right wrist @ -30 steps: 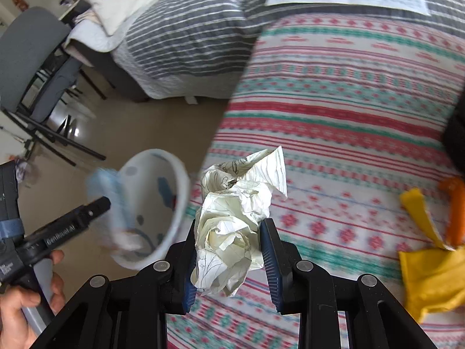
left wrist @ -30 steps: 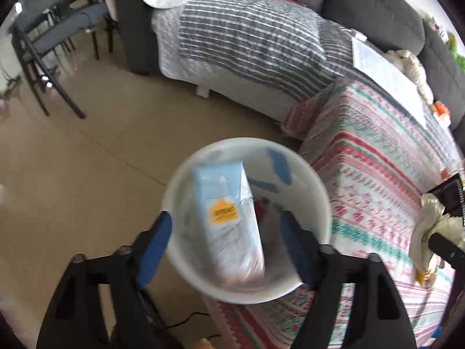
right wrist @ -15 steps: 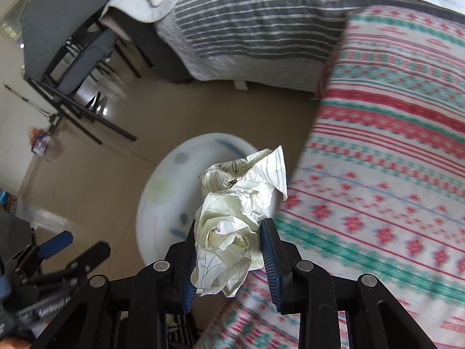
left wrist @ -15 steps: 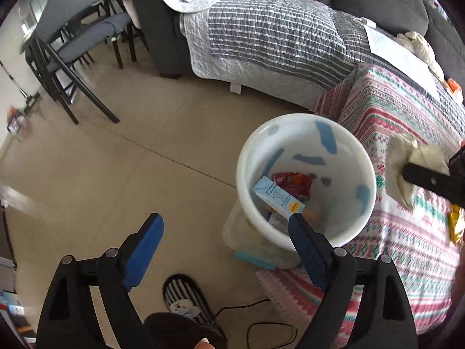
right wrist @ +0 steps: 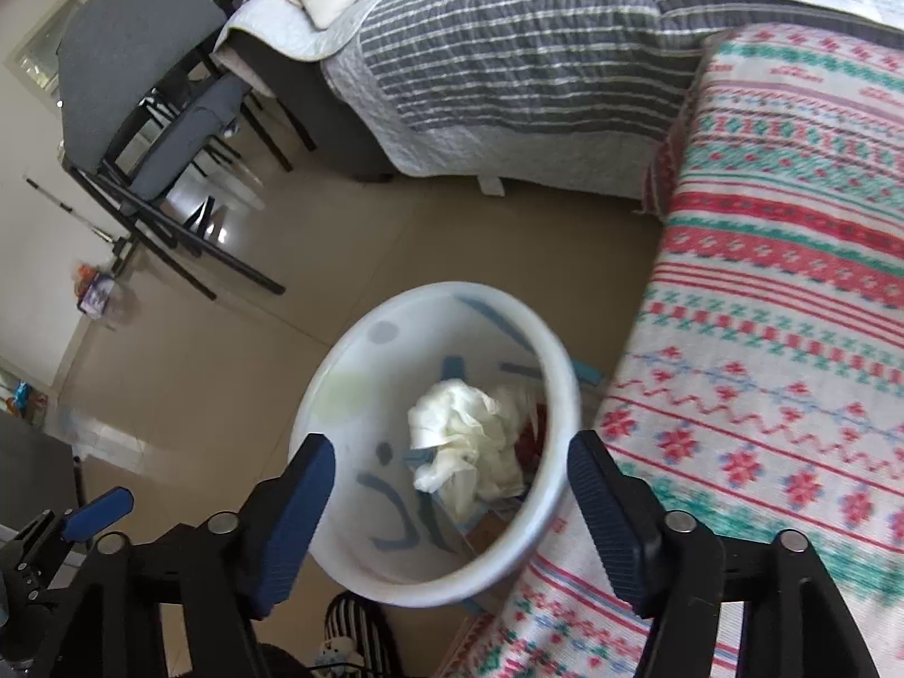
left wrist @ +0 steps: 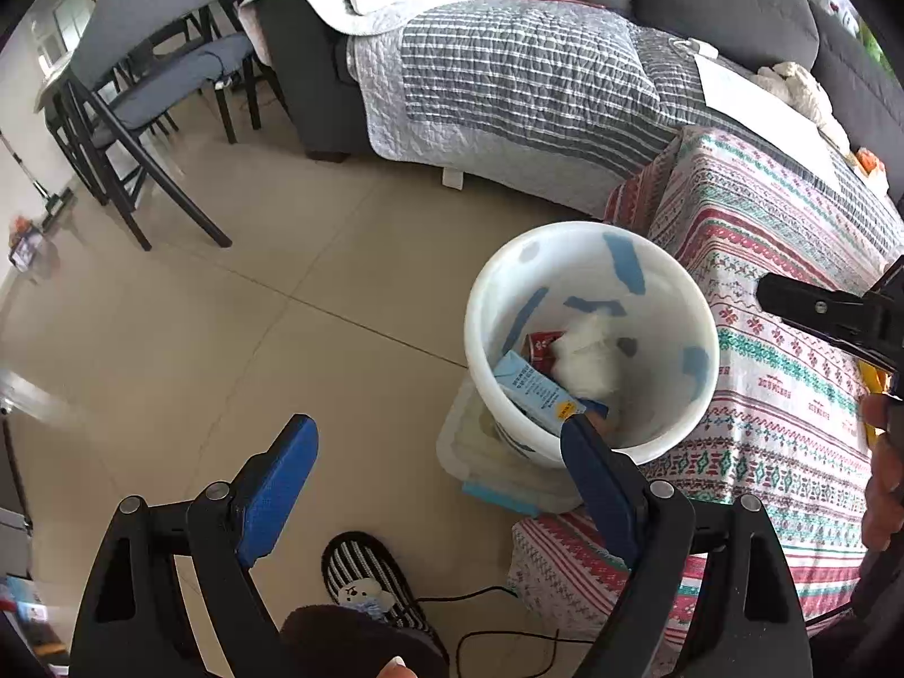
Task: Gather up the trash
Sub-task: 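Grasp the yellow wrapper with the left tool while the right tool grasps a white tissue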
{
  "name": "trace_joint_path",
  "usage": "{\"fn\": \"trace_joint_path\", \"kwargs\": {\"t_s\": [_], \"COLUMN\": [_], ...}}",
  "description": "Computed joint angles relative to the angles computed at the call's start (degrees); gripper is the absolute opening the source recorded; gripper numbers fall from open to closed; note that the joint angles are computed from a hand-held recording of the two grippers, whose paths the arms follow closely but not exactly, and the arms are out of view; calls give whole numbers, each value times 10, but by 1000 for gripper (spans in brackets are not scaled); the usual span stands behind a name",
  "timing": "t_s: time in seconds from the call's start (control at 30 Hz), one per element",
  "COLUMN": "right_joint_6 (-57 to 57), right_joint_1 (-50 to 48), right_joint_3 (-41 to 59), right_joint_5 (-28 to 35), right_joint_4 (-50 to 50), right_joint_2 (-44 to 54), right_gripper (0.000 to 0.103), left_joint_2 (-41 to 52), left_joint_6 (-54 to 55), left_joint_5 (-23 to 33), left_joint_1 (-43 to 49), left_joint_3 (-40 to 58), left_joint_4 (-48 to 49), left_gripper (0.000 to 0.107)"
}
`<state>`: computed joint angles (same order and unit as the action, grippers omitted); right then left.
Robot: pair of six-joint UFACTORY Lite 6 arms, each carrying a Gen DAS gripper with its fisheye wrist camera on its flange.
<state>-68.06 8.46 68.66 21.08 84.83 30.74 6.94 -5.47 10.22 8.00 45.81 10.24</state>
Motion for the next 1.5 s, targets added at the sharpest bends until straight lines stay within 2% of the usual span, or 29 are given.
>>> {"fn": "trace_joint_path", "kwargs": {"t_s": [0.17,0.33,0.47,0.67,0.83,0.97,1.1,1.17,1.23,1.3,1.37,1.4,1.43,1.5], "right_joint_6": [28,113,171,252,256,210,183,173,156,106,72,56,51,31], "right_joint_1": [-27,-67,-123,-249,-388,-479,-526,-545,-555,-560,-561,-565,-568,-591], "right_joint_3": [-64,-139,-187,-230,-233,-218,-198,-187,-178,-186,-192,-191,-189,-186], "right_joint_5": [-27,-63,-59,-25,11,35,43,46,49,35,34,40,45,61], "right_joint_4": [-46,-171,-264,-424,-487,-500,-509,-509,-505,-475,-458,-455,-459,-459], "right_joint_2": [-73,-161,-219,-273,-259,-230,-176,-147,-123,-123,-130,-129,-125,-121], "right_gripper": [79,81,82,83,83,83,83,78,64,60,49,32,27,25], "left_joint_2": [-12,-22,-14,4,43,66,94,114,134,159,181,194,213,241], "left_joint_6": [1,-1,-77,-141,-210,-212,-208,-213,-208,-209,-213,-211,-206,-192], "left_joint_5": [12,25,37,51,65,71,76,78,81,85,86,88,92,95], "left_joint_1": [-31,-85,-141,-216,-279,-321,-355,-373,-389,-409,-429,-439,-452,-471], "left_joint_3": [-3,-3,7,30,68,95,127,147,169,194,216,230,251,283], "left_joint_4": [-22,-50,-1,21,64,43,23,16,2,-4,-3,-7,-15,-33], "left_gripper": [90,90,90,90,90,90,90,90,90,90,90,90,90,90]}}
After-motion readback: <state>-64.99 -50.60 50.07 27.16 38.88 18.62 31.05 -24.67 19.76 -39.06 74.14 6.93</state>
